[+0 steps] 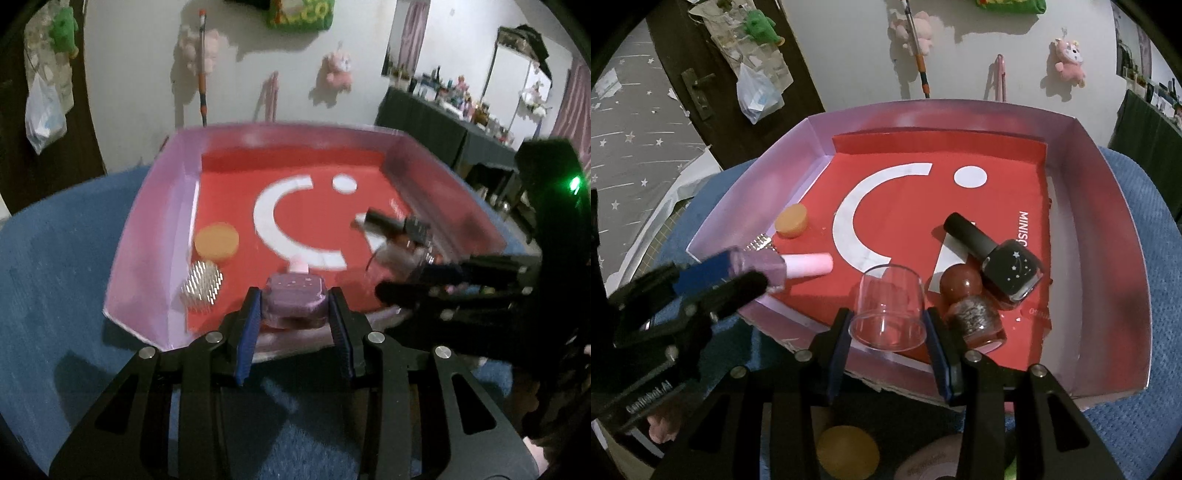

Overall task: Organize rigid objects
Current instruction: 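Carry the nail polish and glass cup into the red box with both tools, then lower and open both tools to release the polish and cup in the box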

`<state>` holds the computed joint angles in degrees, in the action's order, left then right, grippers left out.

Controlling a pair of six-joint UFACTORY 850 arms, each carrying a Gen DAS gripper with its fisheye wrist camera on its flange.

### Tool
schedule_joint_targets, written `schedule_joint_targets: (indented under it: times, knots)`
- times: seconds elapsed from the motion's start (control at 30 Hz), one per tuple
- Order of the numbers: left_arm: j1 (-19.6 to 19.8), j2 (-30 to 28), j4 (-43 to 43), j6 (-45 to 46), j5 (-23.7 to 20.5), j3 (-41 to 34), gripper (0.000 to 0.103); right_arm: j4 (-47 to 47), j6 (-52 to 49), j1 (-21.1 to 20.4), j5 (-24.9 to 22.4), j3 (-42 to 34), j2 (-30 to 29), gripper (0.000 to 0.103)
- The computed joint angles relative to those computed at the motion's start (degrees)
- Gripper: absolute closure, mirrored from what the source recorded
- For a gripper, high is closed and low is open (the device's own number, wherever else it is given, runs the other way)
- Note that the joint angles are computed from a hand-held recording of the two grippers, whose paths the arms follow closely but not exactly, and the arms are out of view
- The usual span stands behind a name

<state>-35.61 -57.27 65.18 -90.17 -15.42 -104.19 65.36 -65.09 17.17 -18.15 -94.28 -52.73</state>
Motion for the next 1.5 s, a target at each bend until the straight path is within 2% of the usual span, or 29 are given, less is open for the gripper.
schedule_joint_targets:
  times: [0.1, 0.23, 0.5, 0.63, 0.97, 1.2, 1.5]
  knots:
    - [0.13, -1.63, -9.74, 9.59, -1.46, -2.44, 0.069, -1.35, 1.72, 0.11, 1.06, -0.29, -0.17, 0.06]
    - [0.66, -2.65, -14.4, 13.52, -1.91, -4.64, 0.069, -2.0, 3.14, -0.32, 0.97, -1.1, -0.63, 0.06]
    - [1.53, -8.33, -25.62, 24.49, -5.41, -14.23, 0.069, -8.87, 11.62, -0.02, 3.37, -3.55, -2.03, 0.06]
    - [1.89, -9.53, -26.42, 24.63, -6.71, -15.91, 0.069, -10.81, 13.94, 0.27, 5.91, -4.22, -2.38, 0.06]
    - [2.73, -11.74, -33.82, 30.83, -9.29, -19.73, 0.069, -18.61, 21.59, 0.72, 5.94, -7.21, -4.47, 0.06]
    - [2.51, -14.09, -35.43, 34.65, -13.22, -24.08, 0.067, -15.23, 18.62, 0.42, 5.43, -7.01, -4.58, 0.06]
    - [2.45, -14.12, -33.02, 33.4, -12.55, -23.69, 0.067, -14.24, 17.83, 0.32, 5.05, -7.24, -4.77, 0.06]
